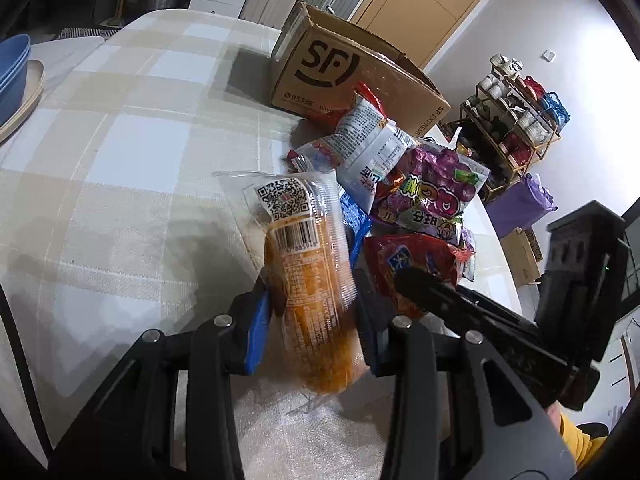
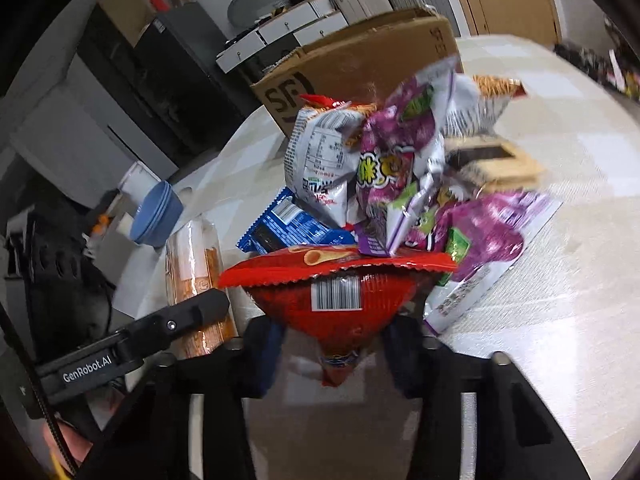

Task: Organize snacks
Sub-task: 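Carry the bread roll and red chip bag over the box with both tools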

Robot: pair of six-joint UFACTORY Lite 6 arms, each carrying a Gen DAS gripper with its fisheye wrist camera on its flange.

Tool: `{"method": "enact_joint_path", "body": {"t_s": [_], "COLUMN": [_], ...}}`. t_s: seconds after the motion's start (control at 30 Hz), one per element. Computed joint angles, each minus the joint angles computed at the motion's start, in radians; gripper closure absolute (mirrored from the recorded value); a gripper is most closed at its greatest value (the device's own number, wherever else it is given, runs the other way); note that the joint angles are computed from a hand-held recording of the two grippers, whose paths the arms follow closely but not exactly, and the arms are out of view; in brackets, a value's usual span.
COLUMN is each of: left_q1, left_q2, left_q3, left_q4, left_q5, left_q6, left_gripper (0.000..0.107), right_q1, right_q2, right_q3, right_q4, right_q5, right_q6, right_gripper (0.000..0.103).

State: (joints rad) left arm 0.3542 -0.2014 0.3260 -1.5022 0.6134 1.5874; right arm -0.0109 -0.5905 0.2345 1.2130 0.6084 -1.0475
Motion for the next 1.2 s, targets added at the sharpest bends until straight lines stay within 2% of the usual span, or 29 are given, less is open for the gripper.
{"method": "enact_joint_path", "body": {"t_s": [0.1,0.23,0.4,0.53,0.7,0.87,1.0,1.2], "left_q1": [0.034,0.076,0.099,0.107,0.042,-0.06,-0.134,-0.238], "left_q2": [-0.033,-0.094,-0.194,-0.193,-0.099,0.038,0.26,0.74], "left_q3": [-0.021,-0.038,-0.023,0.075,0.322,0.638,0.945,1.566], "left_q4": [0.042,0.106,0.215,0.282,0.353,0.436,0.527,0.75], "left_q5": [0.021,0.054,0.099,0.155,0.184,0.132,0.118,0.142], "left_q6": [-0.013,-0.055,-0.171,-0.257,-0.389,-0.539,-0.683,-0.981], "left_gripper": [0.072,0.072,0.072,0.072,0.072,0.072,0.072,0.072], "right_q1": [-0.047,-0.101,-0.315,-0.51,-0.507,-0.459,-0.393,-0.251], "right_q2": [-0.041,-0.215,-0.393,-0.352,-0.065,0.214,0.439,0.818], "right_q3": [-0.03,-0.063,-0.002,0.155,0.431,0.739,0.985,1.392], "right_q4": [0.029,-0.074,-0.141,-0.102,-0.032,-0.02,-0.045,-0.148], "right_q5": [0.055,0.172,0.464,0.676,0.68,0.621,0.566,0.458], "right_q6": [-0.066,0.005,0.033,-0.049,-0.077,-0.039,0.027,0.176], "right_gripper": [0.066,0.066,0.066,0.066,0.067,0.066,0.066,0.066]}}
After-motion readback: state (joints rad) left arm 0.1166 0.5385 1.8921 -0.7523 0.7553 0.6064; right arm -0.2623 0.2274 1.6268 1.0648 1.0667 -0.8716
